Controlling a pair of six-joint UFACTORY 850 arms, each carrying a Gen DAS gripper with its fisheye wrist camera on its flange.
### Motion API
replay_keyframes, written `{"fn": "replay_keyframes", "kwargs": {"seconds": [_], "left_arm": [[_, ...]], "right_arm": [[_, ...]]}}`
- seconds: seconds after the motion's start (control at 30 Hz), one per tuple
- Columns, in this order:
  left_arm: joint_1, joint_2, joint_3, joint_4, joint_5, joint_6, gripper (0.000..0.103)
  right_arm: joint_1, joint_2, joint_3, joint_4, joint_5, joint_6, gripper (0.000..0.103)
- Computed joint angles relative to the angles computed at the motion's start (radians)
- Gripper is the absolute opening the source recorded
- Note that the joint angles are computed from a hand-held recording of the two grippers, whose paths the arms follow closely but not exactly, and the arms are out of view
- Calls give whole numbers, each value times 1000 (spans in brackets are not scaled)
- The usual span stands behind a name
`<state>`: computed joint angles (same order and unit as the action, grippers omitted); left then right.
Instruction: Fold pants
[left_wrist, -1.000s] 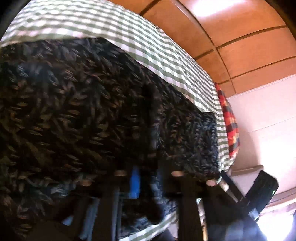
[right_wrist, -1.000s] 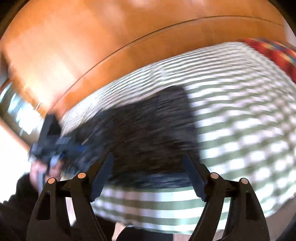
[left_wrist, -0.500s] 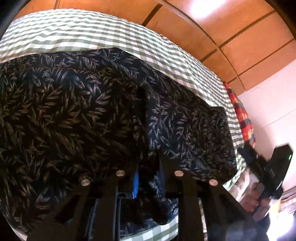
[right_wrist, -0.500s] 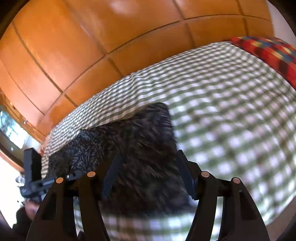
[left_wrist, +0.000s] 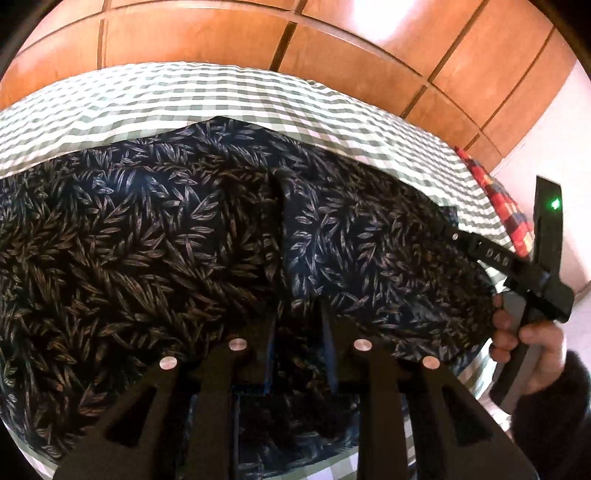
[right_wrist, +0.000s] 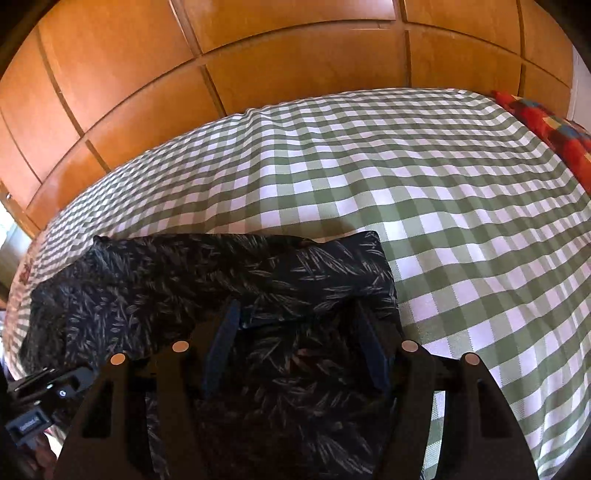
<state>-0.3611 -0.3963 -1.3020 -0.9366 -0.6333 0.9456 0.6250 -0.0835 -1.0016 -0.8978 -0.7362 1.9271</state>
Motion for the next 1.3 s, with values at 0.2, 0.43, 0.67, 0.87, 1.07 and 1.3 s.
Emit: {"fn": "replay_keyframes", "kwargs": {"seconds": [0.2,0.43,0.67,0.87,1.07,1.3], "left_arm": [[25,73,63,-25,96,31,39],[35,157,140,140,319,-102,52],[85,181,166,210,348,-163,52],[109,175,169,196,352,-191,54],[134,173,175,181,349,-183,61],[173,180,183,127,329,-147,64]], "right_arm": [[77,-33,-88,-51,-132,15,68],[121,-149,-207,-44,-2,-58,71],[128,-286,-360,31,64,-222,70],[151,-403,-467,72,-20,-372,74],[157,-390,-437,20,9,-324,79],[161,-376,-407,-43,40,-254,85]]}}
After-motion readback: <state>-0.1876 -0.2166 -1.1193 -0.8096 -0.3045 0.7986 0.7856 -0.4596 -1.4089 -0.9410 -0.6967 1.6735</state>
